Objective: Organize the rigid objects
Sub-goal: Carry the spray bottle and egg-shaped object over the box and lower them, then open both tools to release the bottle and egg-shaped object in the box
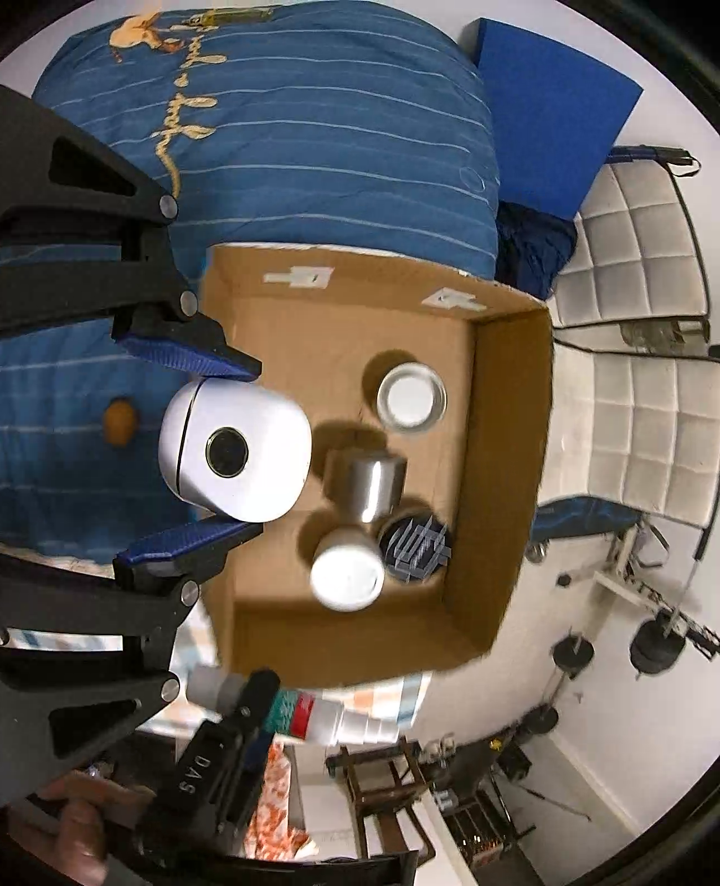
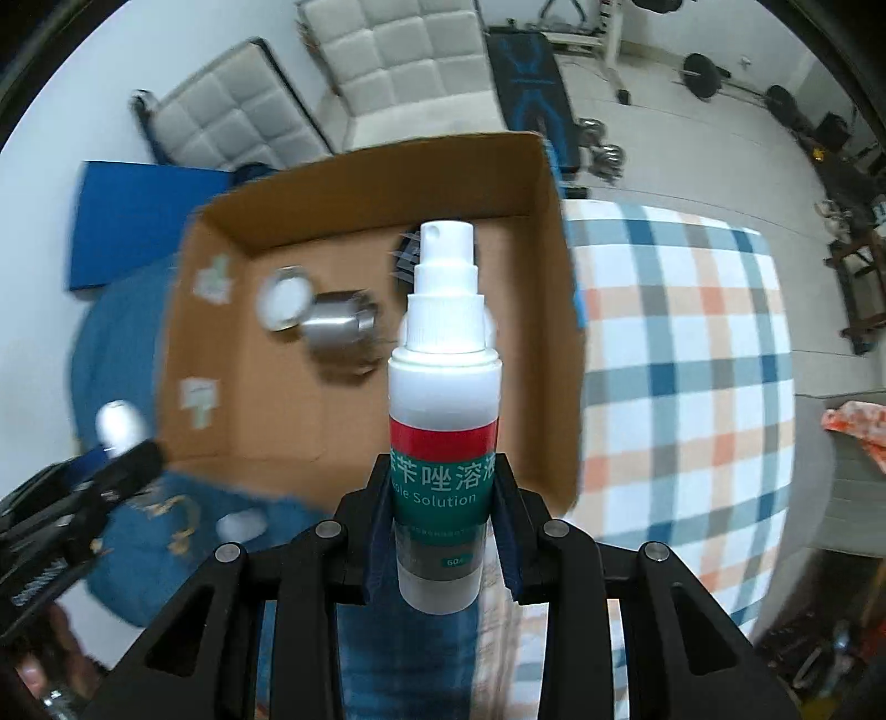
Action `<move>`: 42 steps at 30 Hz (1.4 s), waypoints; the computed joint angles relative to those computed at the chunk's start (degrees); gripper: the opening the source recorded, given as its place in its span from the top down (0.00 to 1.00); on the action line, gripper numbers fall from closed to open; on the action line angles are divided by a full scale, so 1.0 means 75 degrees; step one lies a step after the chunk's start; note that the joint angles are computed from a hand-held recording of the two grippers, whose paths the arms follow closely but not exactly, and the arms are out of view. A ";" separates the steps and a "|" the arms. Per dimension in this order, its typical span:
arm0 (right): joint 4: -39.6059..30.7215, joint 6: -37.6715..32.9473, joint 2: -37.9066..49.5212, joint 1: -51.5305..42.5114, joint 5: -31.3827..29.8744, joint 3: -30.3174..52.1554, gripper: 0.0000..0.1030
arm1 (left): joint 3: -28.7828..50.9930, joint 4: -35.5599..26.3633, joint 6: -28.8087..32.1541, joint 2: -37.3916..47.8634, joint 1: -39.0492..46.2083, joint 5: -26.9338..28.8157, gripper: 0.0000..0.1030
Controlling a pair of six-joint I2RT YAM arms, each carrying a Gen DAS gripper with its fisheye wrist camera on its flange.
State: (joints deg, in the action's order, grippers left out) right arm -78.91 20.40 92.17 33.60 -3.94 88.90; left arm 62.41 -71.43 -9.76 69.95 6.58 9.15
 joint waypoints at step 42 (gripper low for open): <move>-0.0101 0.0398 0.2734 0.0000 0.1155 0.0661 0.49 | -0.1009 0.1942 0.1216 0.3227 0.1352 -0.0260 0.39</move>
State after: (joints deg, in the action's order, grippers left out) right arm -79.67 23.38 112.67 33.61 4.73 93.86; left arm 54.84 -56.87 -0.64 94.15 16.72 7.20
